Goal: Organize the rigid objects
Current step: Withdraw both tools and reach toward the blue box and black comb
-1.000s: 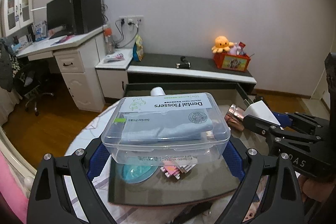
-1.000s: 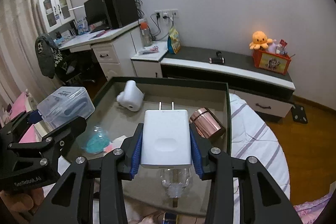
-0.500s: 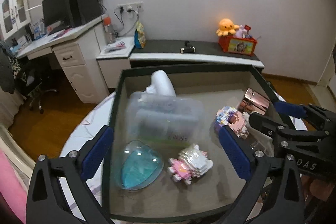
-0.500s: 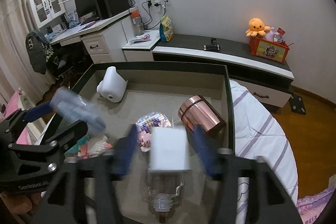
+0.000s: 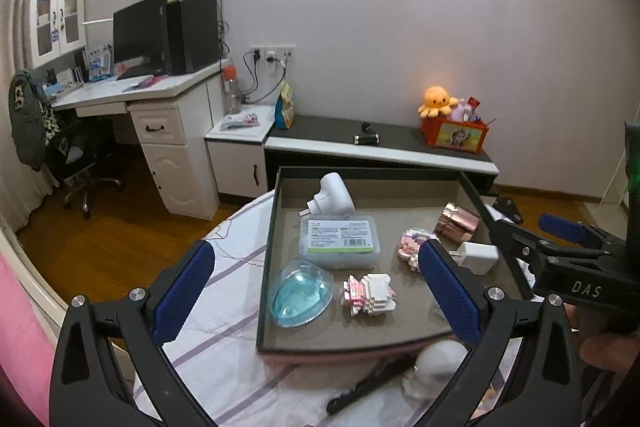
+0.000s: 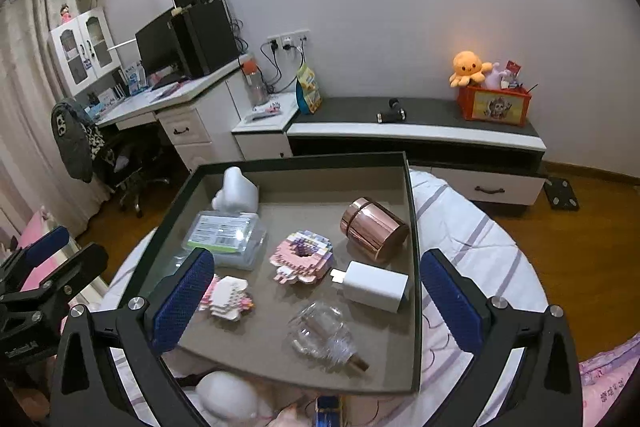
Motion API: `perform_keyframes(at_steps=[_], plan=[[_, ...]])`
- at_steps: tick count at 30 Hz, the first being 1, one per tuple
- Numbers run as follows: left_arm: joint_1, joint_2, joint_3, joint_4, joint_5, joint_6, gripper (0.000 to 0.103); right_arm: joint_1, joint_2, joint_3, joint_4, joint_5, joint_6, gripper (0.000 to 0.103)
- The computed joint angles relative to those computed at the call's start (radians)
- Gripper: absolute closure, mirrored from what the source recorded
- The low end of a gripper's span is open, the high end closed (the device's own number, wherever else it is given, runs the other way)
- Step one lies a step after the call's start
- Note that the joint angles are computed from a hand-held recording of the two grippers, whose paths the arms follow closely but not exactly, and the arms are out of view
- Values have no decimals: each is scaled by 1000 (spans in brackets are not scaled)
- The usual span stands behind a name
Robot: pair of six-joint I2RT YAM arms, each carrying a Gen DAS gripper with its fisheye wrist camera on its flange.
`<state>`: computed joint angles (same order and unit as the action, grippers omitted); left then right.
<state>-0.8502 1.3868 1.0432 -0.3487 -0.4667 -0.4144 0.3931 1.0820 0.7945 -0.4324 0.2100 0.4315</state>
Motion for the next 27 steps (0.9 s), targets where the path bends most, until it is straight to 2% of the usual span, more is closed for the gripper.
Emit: perform_keyframes(at_steps=[4, 12, 18, 22, 24, 25, 27], plan=[[-42, -93, -26, -52, -52, -29, 0, 66, -71, 5, -62, 63, 31, 0], [-162, -229, -43, -178, -173, -98, 0, 251, -226, 16, -230, 261, 127, 0], [-250, -313, -55, -275, -250, -184, 0, 469, -317, 49, -419, 468, 271, 0], [-322, -349, -65, -359, -314, -268, 0, 702, -327, 101, -626, 660, 507, 0], [-354, -366, -72, -395, -336, -314, 0, 827, -309, 131, -753, 743, 665, 0], [-370, -372, -77, -411, -347, -338, 0, 906, -281, 154, -849, 786, 788, 0], [-411, -381, -83, -454, -371, -397, 0, 1011, -237, 182, -985, 828, 969, 0]])
